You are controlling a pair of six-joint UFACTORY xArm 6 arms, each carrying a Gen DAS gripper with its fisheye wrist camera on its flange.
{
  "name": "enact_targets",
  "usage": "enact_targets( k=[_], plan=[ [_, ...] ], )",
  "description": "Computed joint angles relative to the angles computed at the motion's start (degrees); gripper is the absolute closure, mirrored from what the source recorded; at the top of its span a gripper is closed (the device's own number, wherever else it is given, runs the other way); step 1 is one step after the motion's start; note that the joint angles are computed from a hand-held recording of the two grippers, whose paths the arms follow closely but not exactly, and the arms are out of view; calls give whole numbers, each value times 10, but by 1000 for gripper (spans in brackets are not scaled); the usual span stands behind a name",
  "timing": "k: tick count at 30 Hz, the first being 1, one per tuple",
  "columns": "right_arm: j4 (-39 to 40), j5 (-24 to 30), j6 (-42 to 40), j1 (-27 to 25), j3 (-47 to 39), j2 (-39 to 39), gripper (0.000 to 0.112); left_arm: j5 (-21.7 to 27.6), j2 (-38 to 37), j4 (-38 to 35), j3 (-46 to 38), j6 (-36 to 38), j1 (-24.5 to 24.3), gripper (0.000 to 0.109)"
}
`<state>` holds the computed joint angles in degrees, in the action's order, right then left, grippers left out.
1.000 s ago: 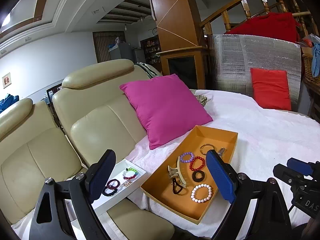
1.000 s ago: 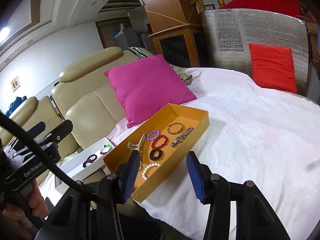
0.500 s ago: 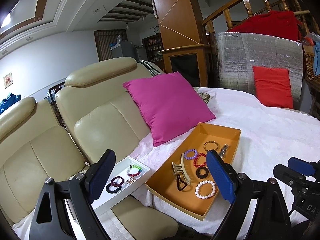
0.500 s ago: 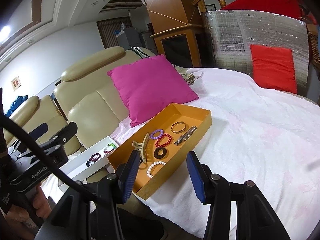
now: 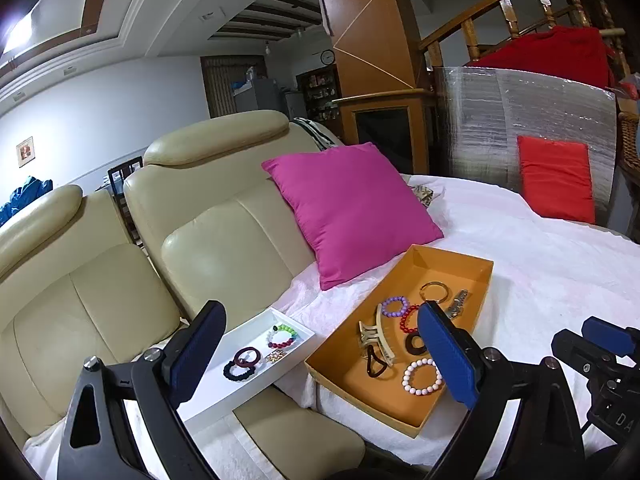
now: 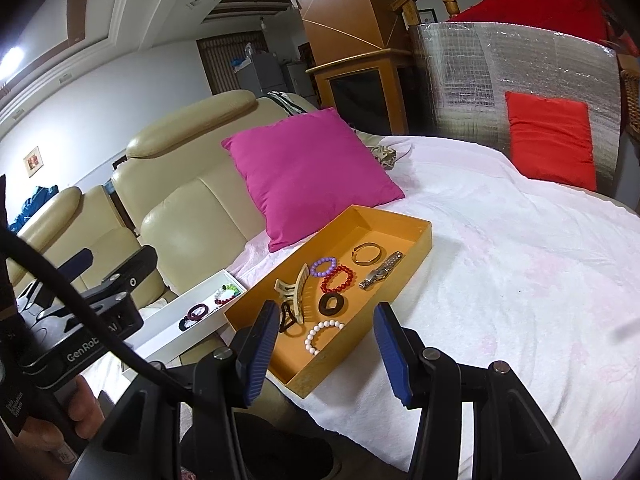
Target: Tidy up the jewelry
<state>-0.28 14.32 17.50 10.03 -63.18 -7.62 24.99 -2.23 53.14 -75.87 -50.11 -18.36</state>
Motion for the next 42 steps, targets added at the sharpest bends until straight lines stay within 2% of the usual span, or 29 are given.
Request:
enact_targets(
  k=[30, 42],
  plan=[
    [-61, 18, 62, 18, -16, 8, 59, -17, -18, 10, 24, -20, 22, 12],
    [-60, 22, 59, 20, -22, 11, 59, -28, -19, 1, 31, -15, 31, 12]
  ],
)
